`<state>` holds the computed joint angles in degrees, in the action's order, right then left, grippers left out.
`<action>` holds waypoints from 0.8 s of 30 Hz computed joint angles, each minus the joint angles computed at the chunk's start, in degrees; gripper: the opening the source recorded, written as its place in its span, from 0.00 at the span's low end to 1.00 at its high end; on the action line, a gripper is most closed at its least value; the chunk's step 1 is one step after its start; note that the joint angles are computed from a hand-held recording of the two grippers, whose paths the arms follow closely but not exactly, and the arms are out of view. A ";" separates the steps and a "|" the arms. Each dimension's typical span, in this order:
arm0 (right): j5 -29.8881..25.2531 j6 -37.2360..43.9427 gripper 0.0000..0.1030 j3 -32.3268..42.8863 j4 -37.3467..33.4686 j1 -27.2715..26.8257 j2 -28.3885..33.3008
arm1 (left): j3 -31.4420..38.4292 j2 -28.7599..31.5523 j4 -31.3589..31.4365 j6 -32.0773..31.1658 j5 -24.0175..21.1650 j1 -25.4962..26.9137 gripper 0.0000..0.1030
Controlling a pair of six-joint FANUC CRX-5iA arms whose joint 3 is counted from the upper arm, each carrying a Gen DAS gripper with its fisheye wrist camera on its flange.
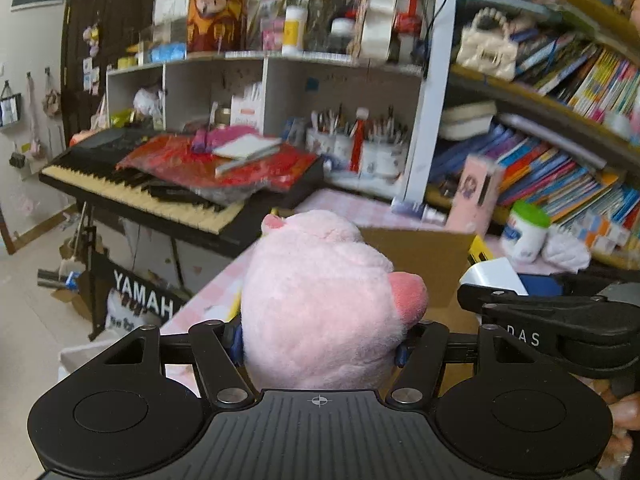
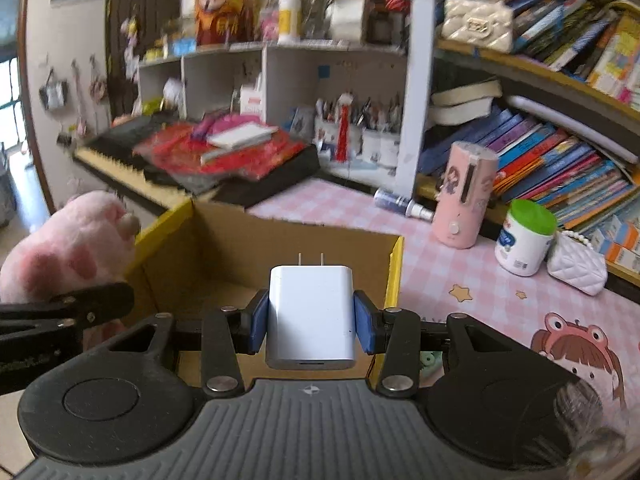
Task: Organize objects
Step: 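Carry the pig and charger over the yellow box with both grippers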
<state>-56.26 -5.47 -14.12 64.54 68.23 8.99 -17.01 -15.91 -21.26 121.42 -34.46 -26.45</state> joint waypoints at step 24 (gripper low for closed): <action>1.74 47.61 0.40 15.30 -27.57 -5.19 8.42 | 12.06 12.31 -12.07 2.95 -14.89 -7.45 0.63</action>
<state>-54.52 42.14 1.17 36.98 63.04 17.41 -4.95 -3.60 -33.33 124.37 -49.35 -33.91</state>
